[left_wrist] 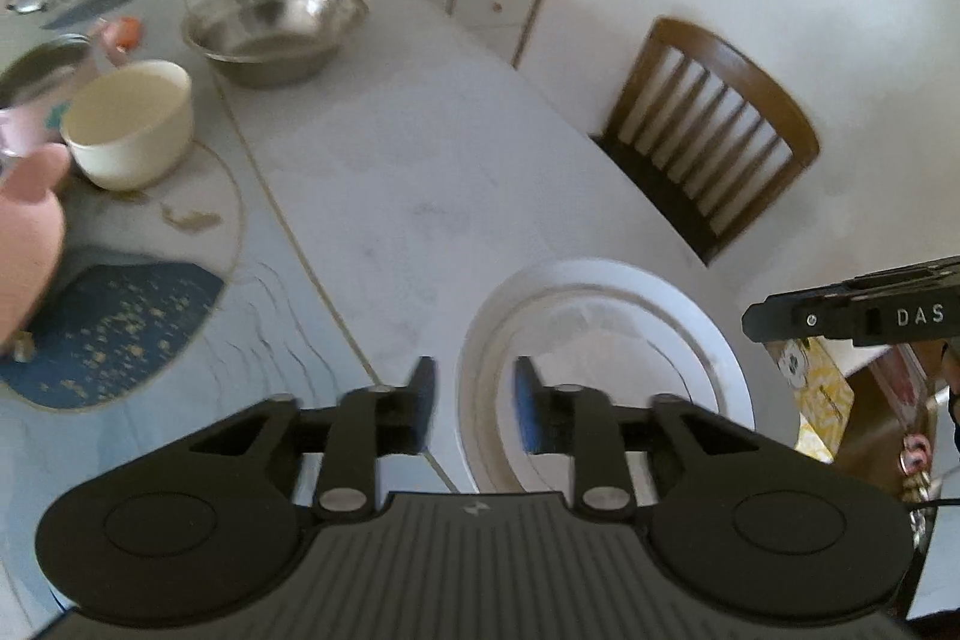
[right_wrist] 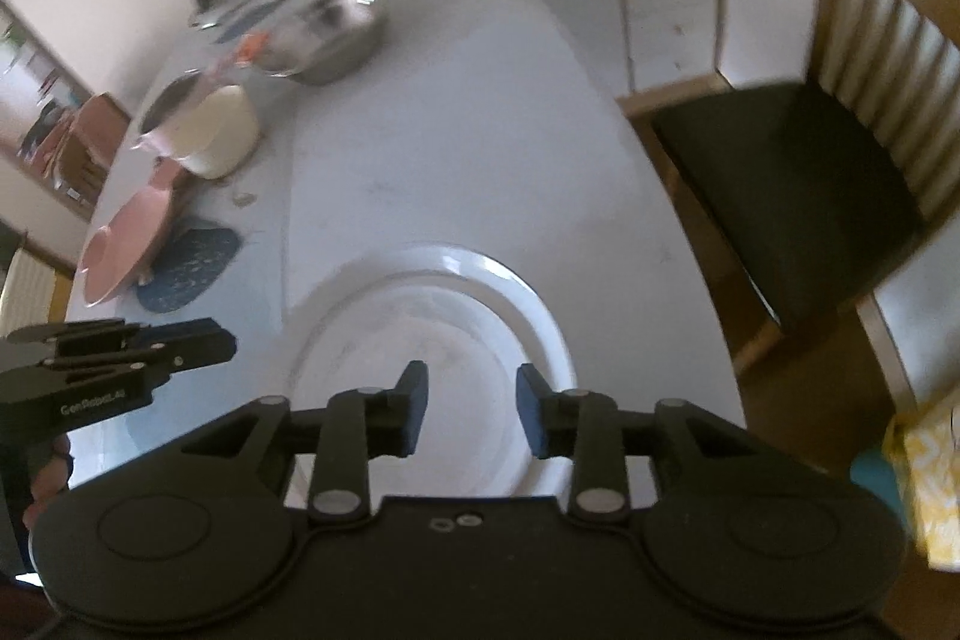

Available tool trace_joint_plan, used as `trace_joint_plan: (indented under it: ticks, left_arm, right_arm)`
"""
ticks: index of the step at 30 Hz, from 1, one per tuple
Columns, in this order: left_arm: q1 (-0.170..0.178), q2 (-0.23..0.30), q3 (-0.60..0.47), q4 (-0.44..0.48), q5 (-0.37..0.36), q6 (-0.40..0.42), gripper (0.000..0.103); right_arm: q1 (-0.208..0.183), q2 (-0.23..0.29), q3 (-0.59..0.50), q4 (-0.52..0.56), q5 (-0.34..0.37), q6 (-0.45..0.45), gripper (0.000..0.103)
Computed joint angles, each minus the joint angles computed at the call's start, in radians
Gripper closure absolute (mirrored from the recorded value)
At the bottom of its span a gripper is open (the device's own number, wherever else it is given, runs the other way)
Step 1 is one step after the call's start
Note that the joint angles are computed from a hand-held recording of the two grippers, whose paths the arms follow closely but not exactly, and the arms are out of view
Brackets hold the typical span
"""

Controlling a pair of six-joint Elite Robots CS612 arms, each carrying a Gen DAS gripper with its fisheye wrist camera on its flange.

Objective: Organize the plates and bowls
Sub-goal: 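Open both grippers and withdraw from the stacked plates, then move both grippers to the pink bear-shaped plate rim and close on it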

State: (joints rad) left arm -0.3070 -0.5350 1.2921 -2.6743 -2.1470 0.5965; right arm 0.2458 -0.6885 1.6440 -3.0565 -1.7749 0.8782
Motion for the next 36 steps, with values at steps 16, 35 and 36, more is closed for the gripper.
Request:
trace_joint_plan:
  ticks: [16, 35, 36]
  left_arm:
    - [0.054, 0.040, -0.051, -0.254, 0.084, -0.232, 0.032]
    - [0.114, 0.161, -0.287, -0.231, 0.293, -0.428, 0.024]
    - [0.117, 0.174, -0.311, -0.212, 0.299, -0.431, 0.024]
  right_arm:
    - [0.019, 0.111, -0.261, 0.030, 0.011, -0.259, 0.031]
    - [0.047, 0.360, -0.763, 0.230, -0.009, -0.476, 0.000]
    - [0.049, 0.380, -0.801, 0.251, -0.013, -0.494, 0.000]
